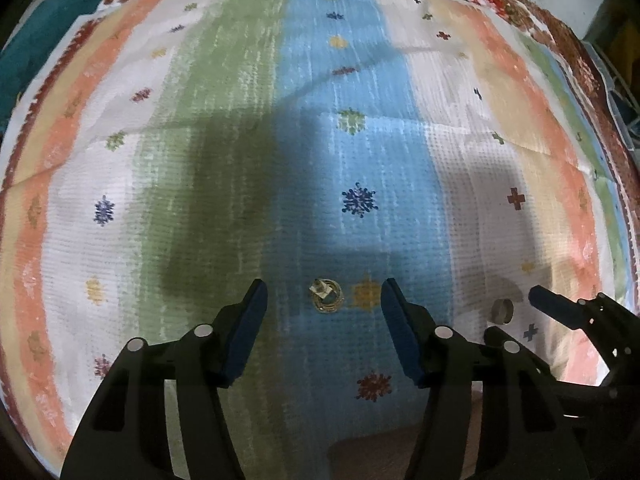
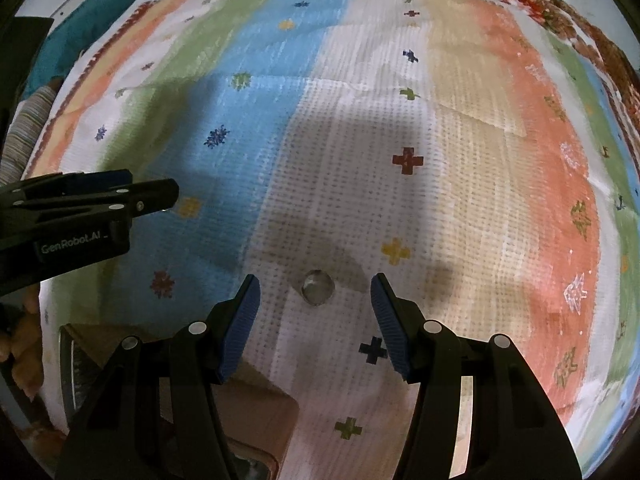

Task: Organize jewelry
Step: 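Move both tools from the tin to the gold ring and silver ring, then grasp the gold ring with the left tool while the right tool grasps the silver ring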

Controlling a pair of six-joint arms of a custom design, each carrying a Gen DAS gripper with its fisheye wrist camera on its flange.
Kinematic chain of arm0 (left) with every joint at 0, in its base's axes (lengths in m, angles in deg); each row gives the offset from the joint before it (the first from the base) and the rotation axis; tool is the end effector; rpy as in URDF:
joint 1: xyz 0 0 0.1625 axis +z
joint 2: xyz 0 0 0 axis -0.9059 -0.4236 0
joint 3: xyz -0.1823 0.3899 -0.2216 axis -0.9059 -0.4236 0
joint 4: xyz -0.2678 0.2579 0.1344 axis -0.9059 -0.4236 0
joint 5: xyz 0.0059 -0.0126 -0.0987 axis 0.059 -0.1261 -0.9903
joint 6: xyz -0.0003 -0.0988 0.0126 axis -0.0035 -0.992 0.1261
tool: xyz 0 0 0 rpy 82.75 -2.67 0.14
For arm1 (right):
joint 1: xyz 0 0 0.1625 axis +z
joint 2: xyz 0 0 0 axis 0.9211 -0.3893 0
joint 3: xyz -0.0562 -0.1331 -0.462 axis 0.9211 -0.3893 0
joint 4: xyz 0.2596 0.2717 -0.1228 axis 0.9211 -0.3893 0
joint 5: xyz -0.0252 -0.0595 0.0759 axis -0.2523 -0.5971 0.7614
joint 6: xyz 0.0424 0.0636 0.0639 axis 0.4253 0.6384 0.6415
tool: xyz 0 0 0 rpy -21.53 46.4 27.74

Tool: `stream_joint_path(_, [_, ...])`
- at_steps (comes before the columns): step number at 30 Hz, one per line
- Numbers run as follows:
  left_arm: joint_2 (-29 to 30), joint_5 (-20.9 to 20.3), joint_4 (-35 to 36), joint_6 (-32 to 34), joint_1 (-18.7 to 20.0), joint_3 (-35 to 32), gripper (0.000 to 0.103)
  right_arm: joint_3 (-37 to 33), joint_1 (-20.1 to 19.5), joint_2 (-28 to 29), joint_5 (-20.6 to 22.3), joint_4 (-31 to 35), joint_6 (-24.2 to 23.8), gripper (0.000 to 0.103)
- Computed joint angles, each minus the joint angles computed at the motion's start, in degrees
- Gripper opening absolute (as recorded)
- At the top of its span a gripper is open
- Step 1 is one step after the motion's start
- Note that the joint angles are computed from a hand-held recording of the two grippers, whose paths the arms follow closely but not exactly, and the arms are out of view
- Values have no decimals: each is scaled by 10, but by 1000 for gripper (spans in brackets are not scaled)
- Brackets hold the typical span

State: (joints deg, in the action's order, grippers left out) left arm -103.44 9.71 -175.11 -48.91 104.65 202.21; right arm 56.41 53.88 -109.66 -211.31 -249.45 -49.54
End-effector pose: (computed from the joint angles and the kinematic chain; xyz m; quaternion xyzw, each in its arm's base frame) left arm -0.0769 -0.3109 0.1562 0.0616 0.9370 -0.1092 0.3260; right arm 0.2468 -0.2754 0.0095 0.1591 -0.9256 0.0713 0.3359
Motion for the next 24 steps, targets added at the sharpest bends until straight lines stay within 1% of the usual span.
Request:
stream_joint_path(2, [9,-2,-8,9,5,0,50,-3,-2,4,-1,4,-2,57])
stream_joint_path(3, [13,-4,-12,14,8,0,47,-5,-3,7,1,3,-5,55])
stream_joint_path(5, [18,-7,-18,21,11,1,46,-7,-7,8,6,4,-9,51])
stream_joint_path(8, [19,-12,-22,28,20,-3,46,-10,-12,12,7,2,-11,49])
stream_joint_path(11, [24,-10,-23,35,25,-6,41,-14,-11,15,3,4,-11,42])
stream_joint_path(13, [30,-7,-15,35,20,-5,33,-17,-11,16,0,10,-10,38])
stream_joint_path(15, [36,-5,-7,34,15,-5,30,-19,-10,16,-1,16,-10,34])
stream_joint_path(16, [40,-5,-7,33,13,-6,26,-19,-12,15,2,16,-9,32])
stream_joint_path(17, [42,-7,-8,33,13,-7,24,-22,-12,18,3,17,-8,28])
stream_joint_path(18, [44,-9,-6,31,13,-9,18,-23,-13,17,4,17,-8,24])
stream_joint_path(20, [50,-9,-5,27,10,-10,18,-21,-13,17,5,16,-6,19])
stream_joint_path(24, [57,-8,-10,26,6,-11,17,-19,-10,20,3,9,-7,19])
